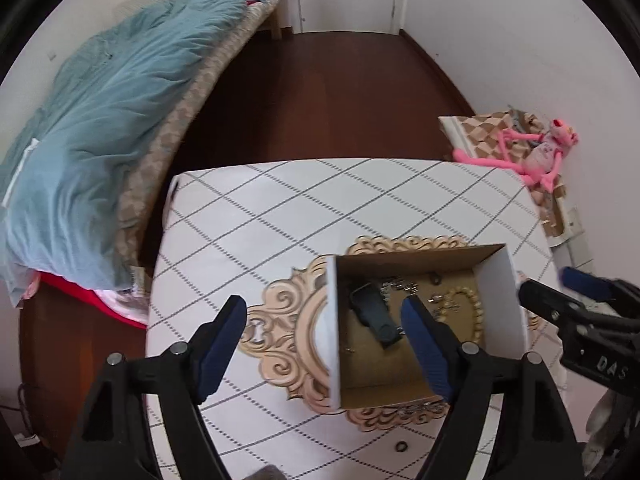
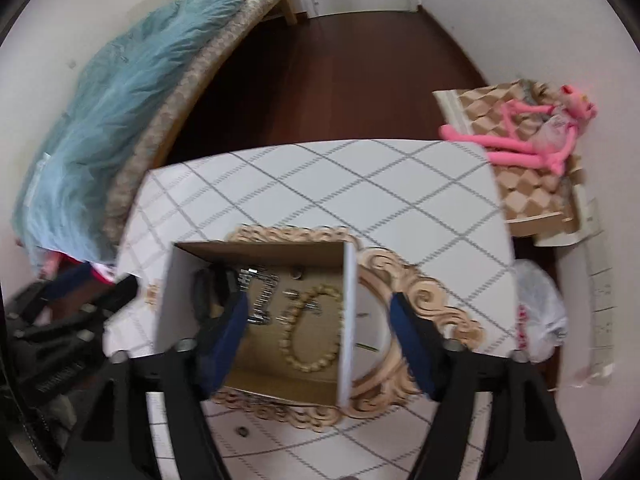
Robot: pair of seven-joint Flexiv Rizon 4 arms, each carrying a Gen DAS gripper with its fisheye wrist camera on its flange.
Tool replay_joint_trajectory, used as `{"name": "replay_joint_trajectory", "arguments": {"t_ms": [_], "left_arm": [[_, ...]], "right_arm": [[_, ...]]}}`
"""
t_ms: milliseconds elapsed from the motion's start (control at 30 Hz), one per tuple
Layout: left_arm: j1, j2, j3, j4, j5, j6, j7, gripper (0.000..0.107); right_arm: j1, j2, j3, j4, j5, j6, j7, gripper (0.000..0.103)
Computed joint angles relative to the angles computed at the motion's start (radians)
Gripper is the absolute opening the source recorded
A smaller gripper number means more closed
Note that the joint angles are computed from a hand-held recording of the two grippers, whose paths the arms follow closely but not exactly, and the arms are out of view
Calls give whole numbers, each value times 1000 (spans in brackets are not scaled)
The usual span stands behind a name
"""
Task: Organize jewelry
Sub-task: 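Carry the ring and charm over the box and open both grippers, then withdraw both grippers from the box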
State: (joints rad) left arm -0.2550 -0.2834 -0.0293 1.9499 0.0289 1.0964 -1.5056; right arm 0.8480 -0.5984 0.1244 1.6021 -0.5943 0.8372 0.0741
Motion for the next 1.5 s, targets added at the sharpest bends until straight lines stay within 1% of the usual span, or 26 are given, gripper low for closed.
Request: {"name": "replay_joint_trajectory", "arguments": {"t_ms": [33, 67, 100, 167, 200, 267, 367, 600, 667, 767, 867, 1100, 1167, 1300, 1333, 1400, 1467, 1500], "left_arm": [[-5, 0, 7, -2, 14, -4, -11, 83], [-10, 0, 16, -1, 33, -3, -25, 93], [-13, 1, 22, 3, 48, 2, -36, 97], [-17, 5, 34, 20, 79, 25, -61, 99], [-19, 8, 40, 28, 95, 35, -75, 99], [-24, 13, 51, 47, 128, 57, -101, 101], [-20, 23, 52, 77, 150, 90, -119, 102], [-2, 69, 38, 137, 120, 119, -123, 102], [9, 98, 24, 167, 92, 134, -98, 102], [13, 139, 22, 200, 93, 163, -89, 102], [25, 188, 9, 245, 54, 198, -52, 102], [30, 289, -13, 322, -81, 226, 58, 102], [28, 310, -15, 337, -100, 232, 75, 102], [23, 334, -14, 361, -158, 228, 108, 102], [27, 334, -14, 363, -155, 226, 103, 102], [39, 329, -16, 368, -113, 221, 66, 102], [54, 317, -17, 370, -44, 214, 13, 102], [65, 308, -17, 366, 17, 210, -34, 102]], "right_arm": [[9, -2, 2, -9, 2, -39, -6, 88], [17, -6, 5, -23, 9, -87, -13, 91], [26, -10, 8, -36, 14, -131, -15, 92], [36, -14, 14, -34, 19, -154, 0, 93], [42, -20, 19, -43, 29, -186, 2, 93], [54, -24, 21, -41, 24, -217, 7, 99], [73, -32, 24, -55, 19, -276, 15, 99], [99, -4, 29, -44, -10, -318, 74, 100], [109, 7, 32, -40, -25, -331, 95, 100], [127, 23, 37, -41, -48, -364, 121, 100], [139, 47, 44, -26, -72, -368, 165, 100], [177, 100, 62, -22, -132, -460, 250, 100], [184, 112, 70, -23, -143, -482, 266, 100], [184, 126, 87, -17, -153, -487, 288, 100], [182, 125, 90, -14, -153, -478, 291, 100], [178, 118, 95, -4, -149, -453, 298, 100], [165, 107, 96, 31, -156, -368, 326, 100], [156, 98, 93, 54, -166, -308, 344, 100]]}}
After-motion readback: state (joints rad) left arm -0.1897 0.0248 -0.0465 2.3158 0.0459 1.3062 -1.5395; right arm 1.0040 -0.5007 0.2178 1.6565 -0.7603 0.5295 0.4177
